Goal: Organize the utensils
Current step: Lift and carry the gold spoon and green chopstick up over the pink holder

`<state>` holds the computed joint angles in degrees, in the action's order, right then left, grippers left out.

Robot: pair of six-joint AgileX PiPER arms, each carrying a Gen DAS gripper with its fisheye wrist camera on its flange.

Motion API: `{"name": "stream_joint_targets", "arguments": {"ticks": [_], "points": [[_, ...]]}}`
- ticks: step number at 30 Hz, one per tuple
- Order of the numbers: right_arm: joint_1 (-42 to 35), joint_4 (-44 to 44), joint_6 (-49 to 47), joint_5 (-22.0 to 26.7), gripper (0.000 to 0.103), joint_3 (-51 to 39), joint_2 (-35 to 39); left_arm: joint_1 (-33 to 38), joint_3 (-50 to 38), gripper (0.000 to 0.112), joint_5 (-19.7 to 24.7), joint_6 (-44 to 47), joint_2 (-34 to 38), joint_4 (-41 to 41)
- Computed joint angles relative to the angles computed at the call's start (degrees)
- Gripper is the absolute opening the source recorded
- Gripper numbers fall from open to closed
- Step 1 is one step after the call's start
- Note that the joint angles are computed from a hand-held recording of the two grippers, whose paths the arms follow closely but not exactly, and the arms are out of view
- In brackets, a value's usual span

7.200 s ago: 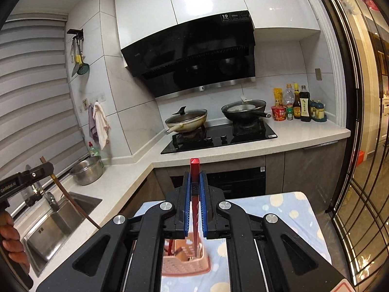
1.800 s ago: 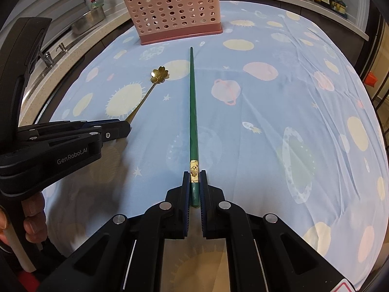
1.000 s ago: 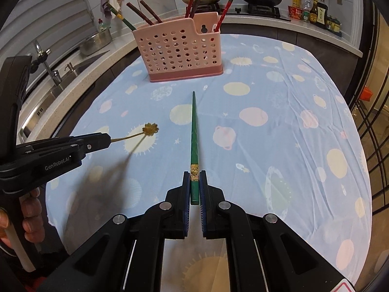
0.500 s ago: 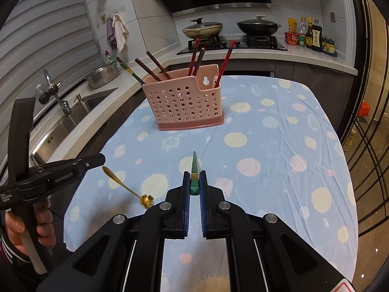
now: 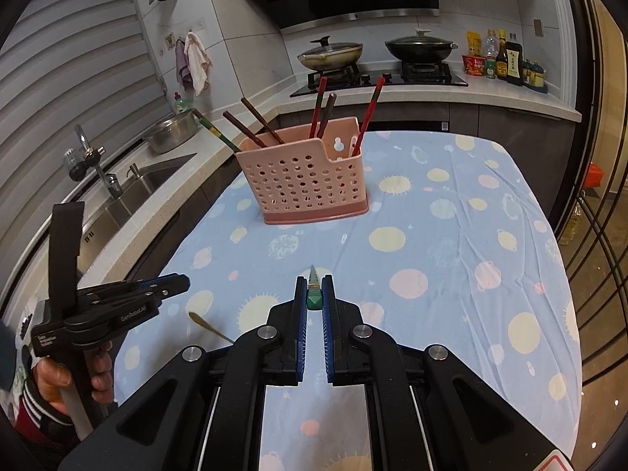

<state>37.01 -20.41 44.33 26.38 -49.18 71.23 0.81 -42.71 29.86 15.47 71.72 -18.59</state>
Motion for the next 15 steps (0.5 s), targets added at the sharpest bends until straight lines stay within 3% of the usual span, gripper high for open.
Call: {"name": "stream_joint_targets", "arguments": {"ticks": [4,8,12,15], "points": [[0.78,1.82,-0.49,-0.30,0.007,1.84,1.04,0.18,1.03,0.025,-6.26,5.51,7.89,-1.53],[1.43,2.14,0.31,-0.49,0.007,2.98,1.56,0.28,-0.58,0.024,-8.52,0.49,15.81,3.84],[1.80,2.09,1.00,-0.33,0.007,3.56,1.61,1.70,3.27,0.024,-8.57,3.96,13.94,0.94],[1.60,3.30,0.17,-0.61,0.007,3.64,2.22,3.19,6.49,0.025,-6.20,8.72,10.35,-3.13]]}}
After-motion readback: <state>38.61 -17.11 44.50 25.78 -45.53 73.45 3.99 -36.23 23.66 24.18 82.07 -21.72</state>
